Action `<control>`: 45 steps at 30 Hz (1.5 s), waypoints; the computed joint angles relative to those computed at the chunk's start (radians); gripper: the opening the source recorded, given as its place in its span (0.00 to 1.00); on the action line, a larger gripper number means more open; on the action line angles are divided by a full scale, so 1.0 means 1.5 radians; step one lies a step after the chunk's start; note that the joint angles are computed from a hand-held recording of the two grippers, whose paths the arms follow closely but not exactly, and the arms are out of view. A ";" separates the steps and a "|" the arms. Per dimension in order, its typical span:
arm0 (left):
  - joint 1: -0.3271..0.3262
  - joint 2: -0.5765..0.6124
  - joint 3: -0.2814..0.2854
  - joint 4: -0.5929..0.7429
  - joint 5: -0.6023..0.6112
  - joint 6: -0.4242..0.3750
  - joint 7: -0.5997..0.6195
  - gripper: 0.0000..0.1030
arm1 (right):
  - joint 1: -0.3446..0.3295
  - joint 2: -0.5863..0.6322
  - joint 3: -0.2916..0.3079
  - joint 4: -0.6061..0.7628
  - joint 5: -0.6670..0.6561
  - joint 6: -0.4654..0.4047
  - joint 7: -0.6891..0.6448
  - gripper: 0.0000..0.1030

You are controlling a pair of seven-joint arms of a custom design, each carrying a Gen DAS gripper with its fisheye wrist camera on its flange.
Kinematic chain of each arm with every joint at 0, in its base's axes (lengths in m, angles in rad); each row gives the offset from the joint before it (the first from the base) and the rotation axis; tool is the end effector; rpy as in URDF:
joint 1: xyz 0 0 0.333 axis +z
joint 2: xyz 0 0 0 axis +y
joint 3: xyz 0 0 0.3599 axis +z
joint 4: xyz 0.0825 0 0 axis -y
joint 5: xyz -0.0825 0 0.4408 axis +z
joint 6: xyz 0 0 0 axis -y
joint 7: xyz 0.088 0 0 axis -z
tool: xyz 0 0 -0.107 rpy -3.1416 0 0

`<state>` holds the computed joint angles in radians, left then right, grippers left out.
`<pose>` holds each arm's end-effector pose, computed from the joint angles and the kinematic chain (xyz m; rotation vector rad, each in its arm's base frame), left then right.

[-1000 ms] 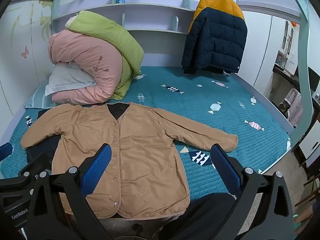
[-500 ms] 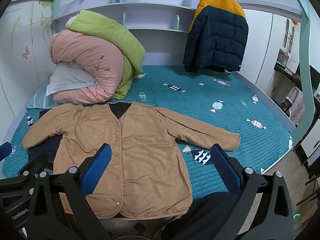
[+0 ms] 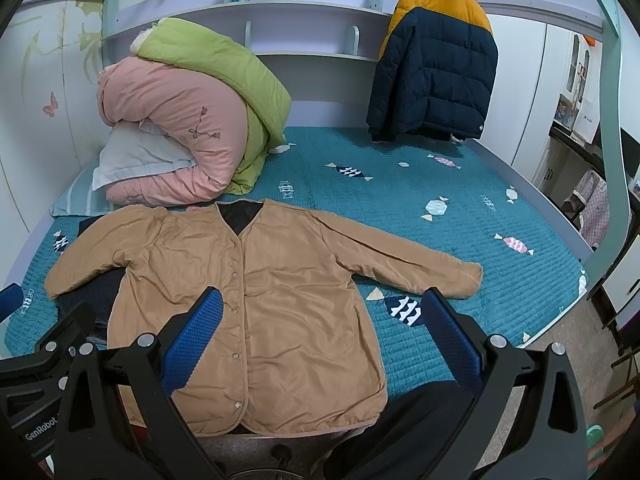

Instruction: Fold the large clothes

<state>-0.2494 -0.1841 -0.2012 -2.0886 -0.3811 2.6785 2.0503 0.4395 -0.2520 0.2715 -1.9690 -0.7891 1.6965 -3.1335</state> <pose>0.5385 -0.2571 0.6165 -1.1339 2.3405 -0.9845 0.4356 0.3071 0.6377 -1.0463 2.4346 -1.1366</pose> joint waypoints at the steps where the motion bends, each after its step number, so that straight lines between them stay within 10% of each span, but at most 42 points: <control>1: 0.000 0.002 0.001 0.003 -0.001 -0.004 0.001 0.95 | 0.000 0.000 0.000 0.000 0.000 0.000 0.000 0.93; 45: 0.005 0.016 -0.001 0.015 -0.005 -0.040 0.006 0.95 | -0.001 0.003 -0.006 -0.007 0.019 0.003 -0.004 0.93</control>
